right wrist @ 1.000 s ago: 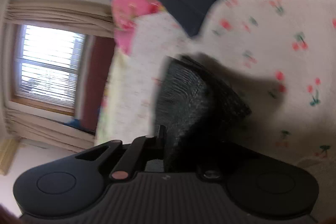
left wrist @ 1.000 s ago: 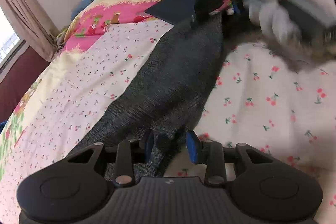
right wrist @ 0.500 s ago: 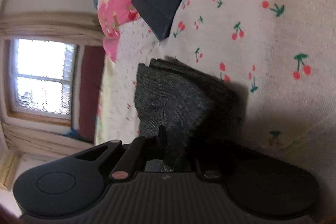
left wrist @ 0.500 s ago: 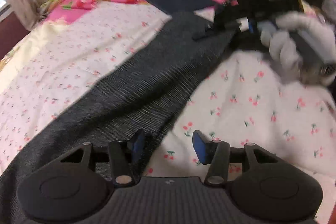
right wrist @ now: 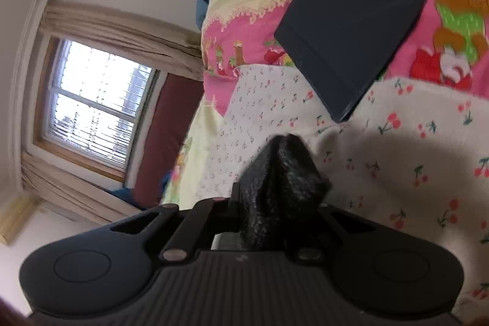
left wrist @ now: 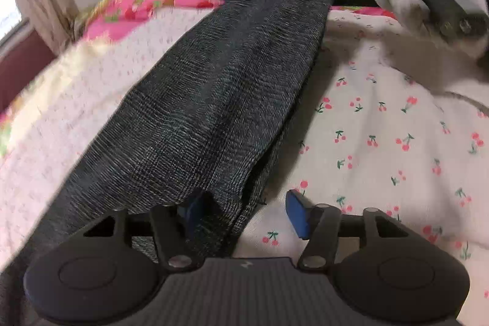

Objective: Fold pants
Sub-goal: 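Lower the leg end with the right tool onto the folded trousers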

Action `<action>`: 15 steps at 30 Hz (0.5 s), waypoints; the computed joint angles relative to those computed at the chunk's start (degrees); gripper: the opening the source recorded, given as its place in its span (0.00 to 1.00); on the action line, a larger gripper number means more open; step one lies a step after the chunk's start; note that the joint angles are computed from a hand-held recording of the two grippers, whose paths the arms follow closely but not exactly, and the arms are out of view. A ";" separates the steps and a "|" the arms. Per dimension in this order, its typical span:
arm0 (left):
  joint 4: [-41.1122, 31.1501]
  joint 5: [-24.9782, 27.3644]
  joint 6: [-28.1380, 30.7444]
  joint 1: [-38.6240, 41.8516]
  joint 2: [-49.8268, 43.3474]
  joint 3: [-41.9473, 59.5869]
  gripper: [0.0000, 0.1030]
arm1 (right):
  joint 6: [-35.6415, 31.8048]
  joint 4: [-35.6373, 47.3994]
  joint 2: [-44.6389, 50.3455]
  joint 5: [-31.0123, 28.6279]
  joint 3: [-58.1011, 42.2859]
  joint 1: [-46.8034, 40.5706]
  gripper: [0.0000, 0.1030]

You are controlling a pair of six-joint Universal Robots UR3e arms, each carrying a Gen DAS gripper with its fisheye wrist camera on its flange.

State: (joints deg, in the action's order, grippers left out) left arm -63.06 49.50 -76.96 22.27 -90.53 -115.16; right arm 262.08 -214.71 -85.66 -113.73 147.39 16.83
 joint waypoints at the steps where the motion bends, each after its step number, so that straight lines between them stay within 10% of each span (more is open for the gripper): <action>1: 0.07 0.51 -2.43 -0.84 -0.90 0.77 0.68 | 2.47 2.36 -1.07 1.42 0.47 -0.47 0.05; 4: -11.83 -1.54 5.90 1.32 0.49 3.26 0.68 | 3.47 10.21 -3.64 -8.65 -5.02 8.17 0.05; 7: -7.58 -0.80 5.02 0.34 -0.99 1.57 0.70 | 1.08 19.84 -4.16 -12.17 -16.28 11.92 0.05; 15: -28.95 -4.25 11.22 12.14 -5.11 16.59 0.70 | -23.14 47.22 14.05 -3.80 -64.28 16.44 0.05</action>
State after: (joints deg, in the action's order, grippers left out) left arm -92.00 45.25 -65.74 34.41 -95.64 -98.58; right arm 238.94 -167.49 -71.61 -117.53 83.11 33.27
